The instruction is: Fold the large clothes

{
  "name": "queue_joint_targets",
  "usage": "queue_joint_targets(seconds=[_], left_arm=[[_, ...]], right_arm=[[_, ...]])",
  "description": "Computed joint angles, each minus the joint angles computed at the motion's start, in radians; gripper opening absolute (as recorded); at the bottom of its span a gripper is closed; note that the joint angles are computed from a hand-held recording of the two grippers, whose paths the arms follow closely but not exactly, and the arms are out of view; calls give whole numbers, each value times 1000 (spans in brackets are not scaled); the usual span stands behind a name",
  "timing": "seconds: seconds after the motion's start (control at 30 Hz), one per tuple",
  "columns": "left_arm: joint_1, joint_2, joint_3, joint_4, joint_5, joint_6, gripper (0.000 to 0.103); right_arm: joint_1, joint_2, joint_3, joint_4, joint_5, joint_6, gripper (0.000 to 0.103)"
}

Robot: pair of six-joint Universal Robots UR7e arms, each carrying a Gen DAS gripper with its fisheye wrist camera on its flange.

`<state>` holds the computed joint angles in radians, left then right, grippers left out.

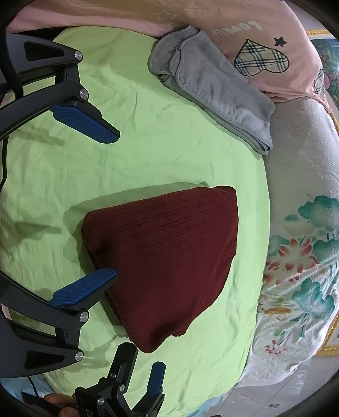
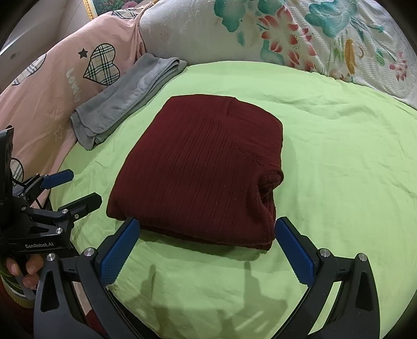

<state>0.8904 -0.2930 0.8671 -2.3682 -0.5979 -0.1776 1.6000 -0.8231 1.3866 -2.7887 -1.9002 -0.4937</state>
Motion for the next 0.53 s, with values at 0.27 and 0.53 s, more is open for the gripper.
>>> queue_joint_targets(seconds=[0.27,0.53], left_arm=[[-1,1,-10,0,3,9,97],[3,7,-31,19,9,-2,97]], right_arm=[[0,0,0,-5,9,1,103],[-5,6,-27,20,17,4,103]])
